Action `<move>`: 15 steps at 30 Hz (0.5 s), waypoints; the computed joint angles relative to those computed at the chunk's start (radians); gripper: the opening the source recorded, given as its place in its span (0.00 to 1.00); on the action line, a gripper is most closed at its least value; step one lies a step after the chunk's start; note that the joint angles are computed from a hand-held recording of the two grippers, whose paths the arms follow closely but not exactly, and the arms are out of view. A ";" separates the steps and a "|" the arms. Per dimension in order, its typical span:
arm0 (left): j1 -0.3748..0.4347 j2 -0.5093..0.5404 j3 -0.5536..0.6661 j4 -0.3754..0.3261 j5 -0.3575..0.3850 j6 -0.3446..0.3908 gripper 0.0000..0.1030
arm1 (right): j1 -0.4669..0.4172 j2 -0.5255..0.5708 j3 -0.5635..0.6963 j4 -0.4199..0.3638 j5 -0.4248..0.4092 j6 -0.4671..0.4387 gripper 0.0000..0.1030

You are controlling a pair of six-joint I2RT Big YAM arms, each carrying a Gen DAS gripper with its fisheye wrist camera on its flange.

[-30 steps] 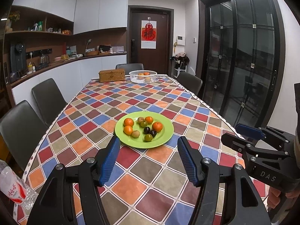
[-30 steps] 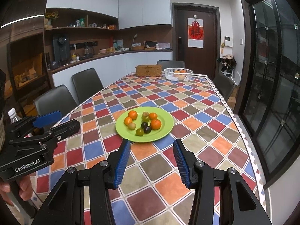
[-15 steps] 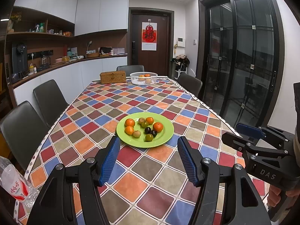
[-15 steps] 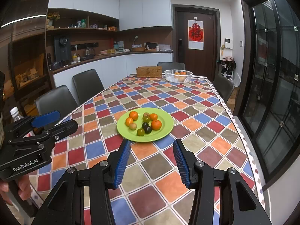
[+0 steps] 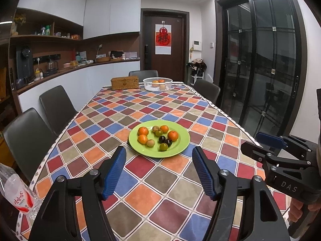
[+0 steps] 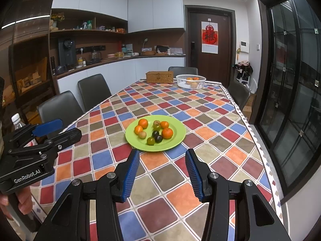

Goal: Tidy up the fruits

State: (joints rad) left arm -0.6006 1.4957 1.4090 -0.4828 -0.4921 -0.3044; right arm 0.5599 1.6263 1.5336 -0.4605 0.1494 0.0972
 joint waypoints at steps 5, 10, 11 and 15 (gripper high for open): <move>0.000 0.001 0.000 0.001 -0.002 0.001 0.65 | 0.001 -0.002 -0.001 0.000 0.000 0.000 0.47; 0.002 -0.002 0.000 0.000 -0.004 0.002 0.66 | 0.001 -0.003 -0.002 -0.002 0.001 -0.001 0.47; 0.001 -0.001 -0.001 0.003 -0.005 0.005 0.66 | 0.001 -0.003 -0.003 0.000 0.000 0.000 0.47; 0.004 0.000 0.001 0.002 -0.002 0.006 0.66 | 0.002 -0.008 -0.007 -0.003 0.000 -0.001 0.47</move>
